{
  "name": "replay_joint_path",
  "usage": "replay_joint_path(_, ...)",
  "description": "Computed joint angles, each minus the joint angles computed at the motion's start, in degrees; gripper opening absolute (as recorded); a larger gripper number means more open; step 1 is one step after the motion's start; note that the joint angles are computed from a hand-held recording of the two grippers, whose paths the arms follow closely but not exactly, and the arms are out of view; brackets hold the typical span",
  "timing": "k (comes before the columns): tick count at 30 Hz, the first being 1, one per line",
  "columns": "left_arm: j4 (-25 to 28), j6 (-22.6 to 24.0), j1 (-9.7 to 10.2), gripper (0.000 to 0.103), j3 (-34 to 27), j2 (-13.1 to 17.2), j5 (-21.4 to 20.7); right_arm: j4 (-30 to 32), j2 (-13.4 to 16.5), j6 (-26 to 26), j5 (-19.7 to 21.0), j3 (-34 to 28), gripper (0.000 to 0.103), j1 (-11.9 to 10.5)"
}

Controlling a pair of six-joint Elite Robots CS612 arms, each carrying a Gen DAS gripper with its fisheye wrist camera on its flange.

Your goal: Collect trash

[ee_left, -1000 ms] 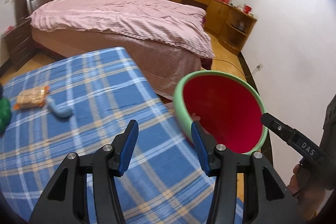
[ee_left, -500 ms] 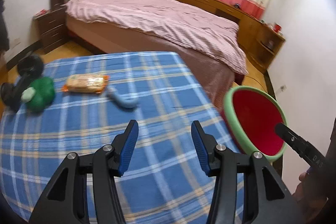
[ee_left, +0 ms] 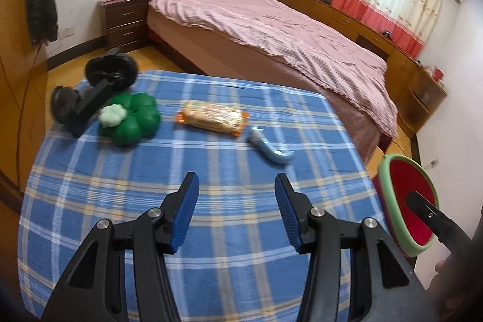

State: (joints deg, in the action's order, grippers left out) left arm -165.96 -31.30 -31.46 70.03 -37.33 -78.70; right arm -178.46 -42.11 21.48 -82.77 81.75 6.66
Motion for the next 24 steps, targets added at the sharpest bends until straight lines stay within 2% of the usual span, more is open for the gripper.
replay_joint_path(14,1.7,-3.5,2.02,0.052,0.2,0.5,2.9,7.8,4.4,-4.5,2.8,-8.7,0.060,1.8)
replay_joint_path(24,3.5,-5.0,3.01,0.052,-1.2,1.9,2.7,14.8,8.7,-8.2,3.2,-16.4,0.060,2.9)
